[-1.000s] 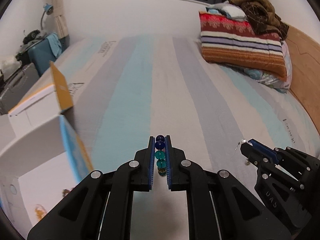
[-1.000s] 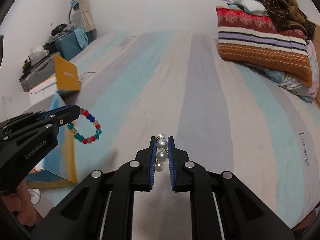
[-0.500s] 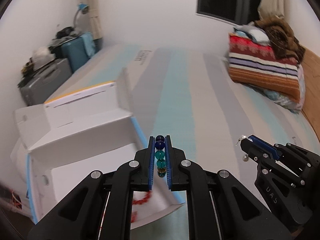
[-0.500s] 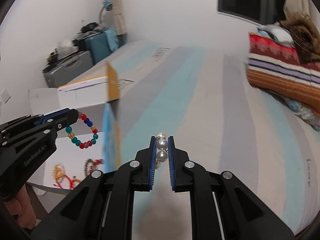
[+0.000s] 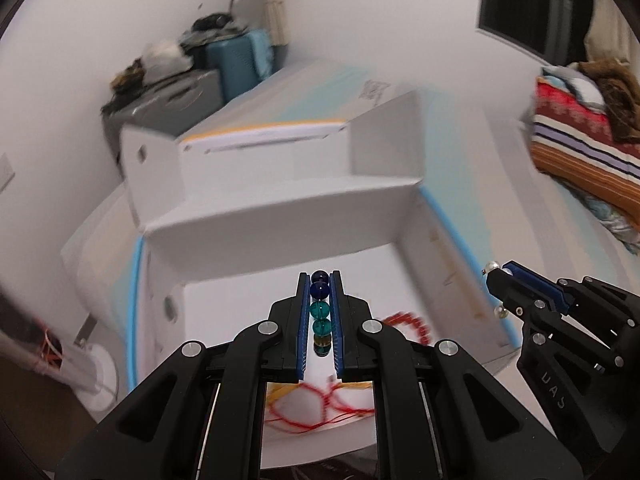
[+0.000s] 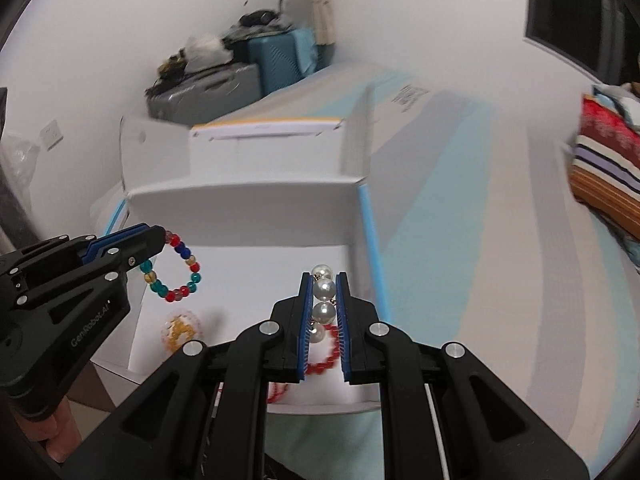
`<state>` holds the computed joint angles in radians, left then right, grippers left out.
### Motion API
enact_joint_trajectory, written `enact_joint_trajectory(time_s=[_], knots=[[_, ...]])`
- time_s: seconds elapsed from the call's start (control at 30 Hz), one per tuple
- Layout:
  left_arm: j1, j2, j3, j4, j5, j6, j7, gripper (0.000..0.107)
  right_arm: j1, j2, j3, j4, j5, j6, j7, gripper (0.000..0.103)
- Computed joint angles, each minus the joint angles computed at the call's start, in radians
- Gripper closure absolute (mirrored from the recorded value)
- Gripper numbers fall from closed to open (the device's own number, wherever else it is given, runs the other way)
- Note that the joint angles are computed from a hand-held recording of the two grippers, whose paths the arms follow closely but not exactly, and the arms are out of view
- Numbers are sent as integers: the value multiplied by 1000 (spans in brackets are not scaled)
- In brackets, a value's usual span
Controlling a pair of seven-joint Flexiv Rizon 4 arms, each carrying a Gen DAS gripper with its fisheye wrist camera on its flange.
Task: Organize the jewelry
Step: 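Lift both held items and carry them over the white box, then open both tools to release the bracelet and pearls into the box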
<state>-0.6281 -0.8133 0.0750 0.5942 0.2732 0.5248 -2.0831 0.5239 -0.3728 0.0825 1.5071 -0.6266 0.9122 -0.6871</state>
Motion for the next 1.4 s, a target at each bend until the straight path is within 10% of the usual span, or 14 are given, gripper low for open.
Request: enact_joint_trajectory(time_s=[0.33,1.17,1.23,1.4], knots=[[58,65,-10,209,-6,54,-46,98,39,-133,3,-130,76,-74,-79,92],[68,44,-2,199,-12,9,-48,93,72,-192,-33,-185,111,-136,-108,88],[57,57,4,204,4,12,-58,77,74,-172,-41,-156,88,-112,-75,64],[22,108,27,253,74,51,-130,36,66,-99,-50,-63,22,-42,3,44]])
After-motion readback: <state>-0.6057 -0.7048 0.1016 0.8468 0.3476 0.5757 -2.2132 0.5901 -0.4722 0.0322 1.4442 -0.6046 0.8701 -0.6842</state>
